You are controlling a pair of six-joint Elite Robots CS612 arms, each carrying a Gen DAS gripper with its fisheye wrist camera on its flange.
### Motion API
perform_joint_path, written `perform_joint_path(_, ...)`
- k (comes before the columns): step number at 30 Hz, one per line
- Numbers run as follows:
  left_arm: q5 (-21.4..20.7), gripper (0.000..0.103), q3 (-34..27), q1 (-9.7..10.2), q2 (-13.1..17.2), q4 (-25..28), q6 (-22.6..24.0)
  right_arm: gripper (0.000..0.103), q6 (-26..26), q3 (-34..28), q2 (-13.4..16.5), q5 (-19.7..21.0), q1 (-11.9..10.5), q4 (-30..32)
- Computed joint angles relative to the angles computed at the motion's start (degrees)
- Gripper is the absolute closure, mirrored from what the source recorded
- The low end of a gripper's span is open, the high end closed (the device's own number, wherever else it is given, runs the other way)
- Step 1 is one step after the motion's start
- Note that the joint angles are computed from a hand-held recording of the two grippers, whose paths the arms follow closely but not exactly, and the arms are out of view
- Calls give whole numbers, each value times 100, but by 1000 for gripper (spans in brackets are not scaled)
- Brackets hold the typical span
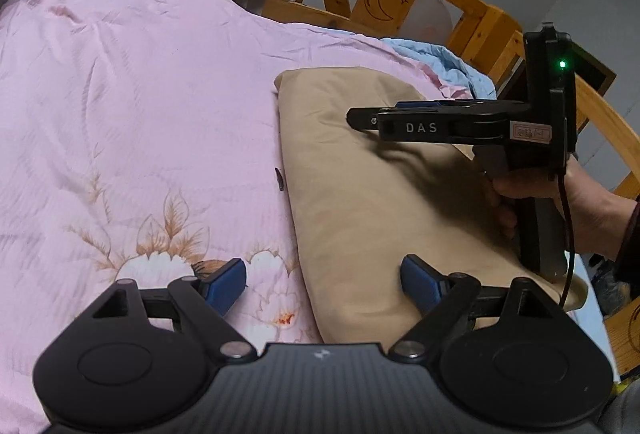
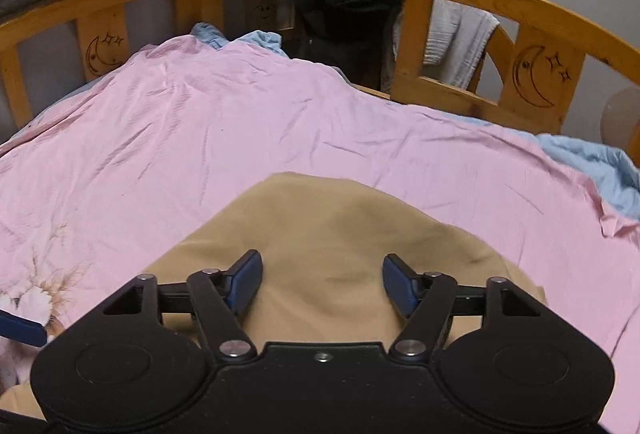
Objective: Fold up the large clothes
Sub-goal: 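Release both grippers and press the folded jacket flat with the right tool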
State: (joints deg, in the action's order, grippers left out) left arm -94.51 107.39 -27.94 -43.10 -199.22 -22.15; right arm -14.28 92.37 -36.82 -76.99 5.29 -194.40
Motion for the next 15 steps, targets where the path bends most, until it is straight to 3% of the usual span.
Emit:
perform_joint_path(3,108,16,18,-45,-58,81,89,32,261,16,5,71,-28,-84)
perform_joint_path(6,222,18,62,-78,-125,-4,245,42,763,332,-220,84,-135,-293)
perform_joint_path(9,-14,19,88,-58,-90,-278,385,39,1585,948,-466,560,-383,-887)
perform_joint_path(12,83,21,33,-116,-57,-122,545,40,1767,1492,-643,211,-434,-1235)
perform_joint_path(15,155,20,-11,-157,-14,-100,446,41,1661,1776,-678,-627,-299,-1314)
